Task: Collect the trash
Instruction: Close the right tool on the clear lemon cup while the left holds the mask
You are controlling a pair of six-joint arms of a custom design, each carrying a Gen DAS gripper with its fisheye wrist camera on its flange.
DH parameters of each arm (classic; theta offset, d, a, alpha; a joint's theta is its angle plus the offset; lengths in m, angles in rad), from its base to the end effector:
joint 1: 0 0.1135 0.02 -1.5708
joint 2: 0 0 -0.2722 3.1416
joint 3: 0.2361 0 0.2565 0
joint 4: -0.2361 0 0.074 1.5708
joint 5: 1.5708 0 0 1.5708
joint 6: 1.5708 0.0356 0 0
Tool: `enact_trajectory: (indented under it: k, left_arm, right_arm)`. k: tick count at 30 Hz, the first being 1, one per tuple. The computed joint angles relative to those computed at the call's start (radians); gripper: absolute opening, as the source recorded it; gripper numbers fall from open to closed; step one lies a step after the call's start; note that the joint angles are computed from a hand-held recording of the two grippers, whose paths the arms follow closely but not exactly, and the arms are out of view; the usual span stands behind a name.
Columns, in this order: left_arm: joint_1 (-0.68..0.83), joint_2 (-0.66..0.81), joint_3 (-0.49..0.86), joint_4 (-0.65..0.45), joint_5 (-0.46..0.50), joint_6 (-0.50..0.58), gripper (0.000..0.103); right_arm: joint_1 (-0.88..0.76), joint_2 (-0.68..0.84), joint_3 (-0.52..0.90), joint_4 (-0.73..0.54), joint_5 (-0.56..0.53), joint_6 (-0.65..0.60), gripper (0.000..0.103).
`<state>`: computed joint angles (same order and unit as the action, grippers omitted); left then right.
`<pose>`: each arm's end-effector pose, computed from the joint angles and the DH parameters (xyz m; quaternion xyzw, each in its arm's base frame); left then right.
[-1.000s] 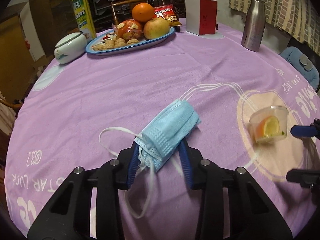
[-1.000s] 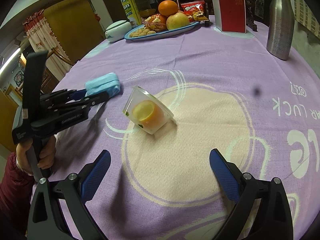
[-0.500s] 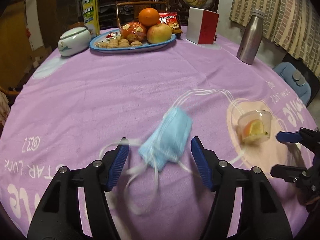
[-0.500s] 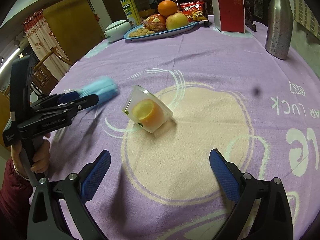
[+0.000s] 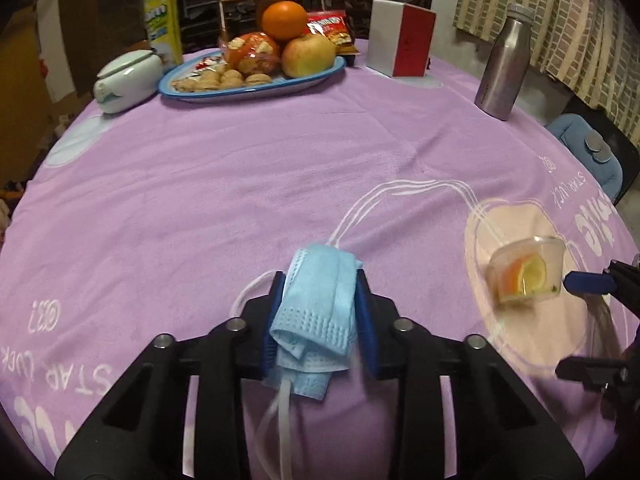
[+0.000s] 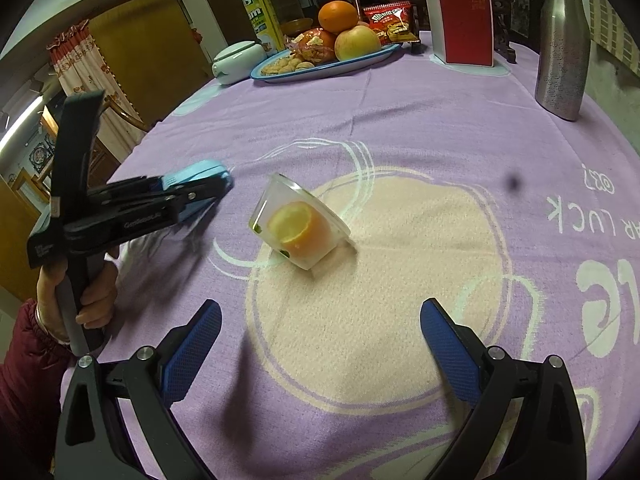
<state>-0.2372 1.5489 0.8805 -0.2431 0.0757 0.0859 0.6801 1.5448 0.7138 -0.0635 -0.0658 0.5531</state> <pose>0.3046 -0.0764 0.1916 0.1642 0.9312 -0.0602 0.3198 0.2270 0.1867 0.1564 -0.0707 0.9403 0.2170 0.2526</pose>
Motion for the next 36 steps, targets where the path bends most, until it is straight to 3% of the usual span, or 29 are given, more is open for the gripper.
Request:
enact_trajectory:
  k: [9,12,16,20,24,31,33,36]
  left_arm:
    - [0.188,-0.222,-0.148,0.007,0.013,0.008,0.032]
    - [0.229,-0.218,-0.148,-0.001,0.025,0.005,0.032]
    - [0.222,-0.217,-0.142,-0.019,0.046,0.014,0.032]
    - [0.194,-0.230,-0.154,-0.022,0.038,0.033,0.032]
    - [0.200,-0.214,-0.140,-0.046,0.070,0.031,0.032]
    - [0.185,-0.206,-0.139,-0.058,0.070,0.029,0.032]
    - [0.187,-0.208,-0.140,-0.059,0.072,0.027,0.032]
    - [0.192,-0.199,-0.136,-0.060,0.068,0.021,0.032]
  right_arm:
    - [0.015,-0.045,-0.026,0.049,0.026,-0.024,0.098]
    - [0.002,-0.027,-0.011,0.051,0.041,-0.004,0.095]
    - [-0.037,0.074,0.122,-0.028,0.018,-0.015,0.090]
    - [-0.002,0.158,0.217,-0.058,0.116,-0.058,0.090]
    - [0.017,0.188,0.223,-0.049,0.096,-0.097,0.090]
    - [-0.047,0.108,0.130,0.078,0.011,-0.015,0.090]
    - [-0.055,0.070,0.096,0.111,0.040,0.004,0.090]
    - [-0.018,0.086,0.132,0.032,0.174,-0.016,0.083]
